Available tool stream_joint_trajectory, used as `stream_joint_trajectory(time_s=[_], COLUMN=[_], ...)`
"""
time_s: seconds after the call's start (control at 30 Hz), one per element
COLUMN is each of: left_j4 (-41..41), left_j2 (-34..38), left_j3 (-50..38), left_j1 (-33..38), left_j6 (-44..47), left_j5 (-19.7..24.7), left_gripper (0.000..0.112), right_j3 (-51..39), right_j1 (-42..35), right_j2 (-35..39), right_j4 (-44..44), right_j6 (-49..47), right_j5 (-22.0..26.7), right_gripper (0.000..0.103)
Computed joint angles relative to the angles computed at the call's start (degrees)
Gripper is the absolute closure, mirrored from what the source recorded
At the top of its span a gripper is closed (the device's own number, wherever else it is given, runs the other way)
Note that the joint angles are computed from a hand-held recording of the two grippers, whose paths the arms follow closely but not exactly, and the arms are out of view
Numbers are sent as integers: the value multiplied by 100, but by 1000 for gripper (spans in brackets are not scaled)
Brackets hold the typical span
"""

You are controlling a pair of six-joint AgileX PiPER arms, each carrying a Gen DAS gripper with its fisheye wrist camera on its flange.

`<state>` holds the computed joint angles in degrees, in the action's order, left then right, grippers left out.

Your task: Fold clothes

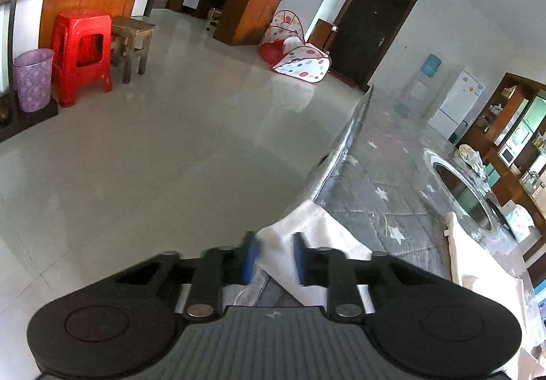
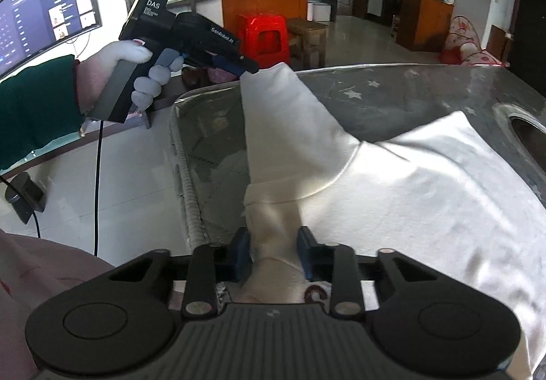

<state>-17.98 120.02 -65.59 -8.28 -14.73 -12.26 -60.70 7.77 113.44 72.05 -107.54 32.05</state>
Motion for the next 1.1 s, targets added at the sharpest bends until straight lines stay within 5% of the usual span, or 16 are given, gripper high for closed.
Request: stream_joint_trajectory(time_s=[0.1,0.33,0.53,0.77,1.1], left_j4=[-701,-2340,-3568,-5496,-3783], left_j2=[27,-380,-343,-477,-57], left_j3=[9,507,197,-112,-1292], left_j1=[-43,-200,-142,-442,-982], left_j6=[587,1929,3389,5463,4675], left_j5=[-109,-611,-71,-402,1256], left_gripper=[108,109,105,105,105], right_j3=[88,369,351,581,1005], right_j1=[-8,-47,-211,-890,-2153], right_j2=[-68,-239,-270,-709,-1050], right_j4=[50,-45,-97,-29,739], right_j6=[-96,-485,-452,-276,-244], right_j5=[-14,184,510,599,127], right_gripper=[93,94,79,64,63])
